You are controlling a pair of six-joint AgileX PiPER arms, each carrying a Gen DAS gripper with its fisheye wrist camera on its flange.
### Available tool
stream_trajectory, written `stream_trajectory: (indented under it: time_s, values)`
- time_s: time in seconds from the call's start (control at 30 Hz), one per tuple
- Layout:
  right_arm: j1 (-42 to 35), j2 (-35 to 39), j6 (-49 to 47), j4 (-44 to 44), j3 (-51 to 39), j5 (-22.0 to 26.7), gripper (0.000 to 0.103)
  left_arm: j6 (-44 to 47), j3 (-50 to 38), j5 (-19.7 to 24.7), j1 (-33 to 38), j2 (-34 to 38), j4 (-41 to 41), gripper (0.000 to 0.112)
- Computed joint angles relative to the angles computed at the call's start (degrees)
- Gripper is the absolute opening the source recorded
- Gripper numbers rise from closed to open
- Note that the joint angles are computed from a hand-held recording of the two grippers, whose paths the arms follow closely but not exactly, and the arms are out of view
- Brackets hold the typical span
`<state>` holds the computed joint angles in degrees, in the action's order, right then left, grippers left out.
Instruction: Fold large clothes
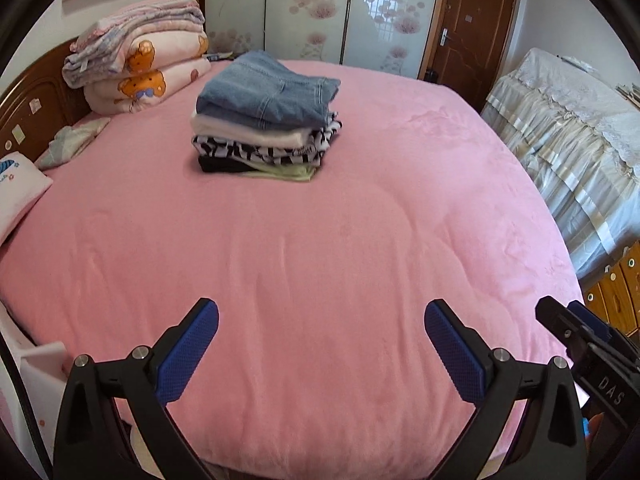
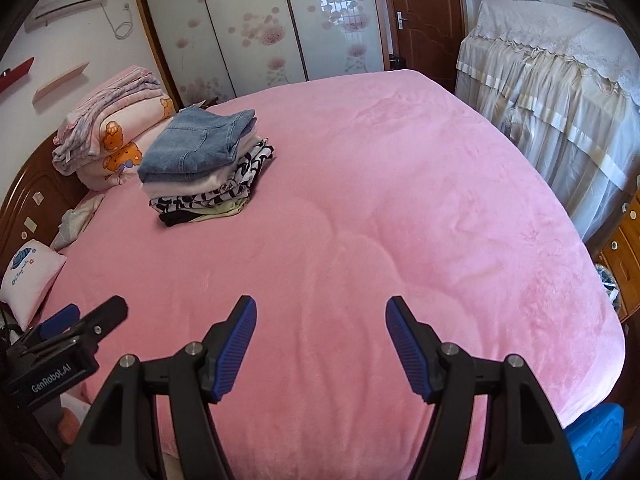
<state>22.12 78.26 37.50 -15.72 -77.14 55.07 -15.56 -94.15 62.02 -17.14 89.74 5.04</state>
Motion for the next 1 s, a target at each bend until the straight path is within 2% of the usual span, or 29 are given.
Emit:
stream_trajectory:
  time_s: [0.3,1.0]
  values:
    - [4.4,-3.3,2.8,-2.6,3.8,-0.5,0.068,0.1,3.1,0.9,-2.1,-2.8,0.8,0.102]
    - [5.0,-4.2,3.2,-3.7,5.2,-1.2,0.068,-3.3,3.3,2.2,-4.7,-3.1,5.7,0.102]
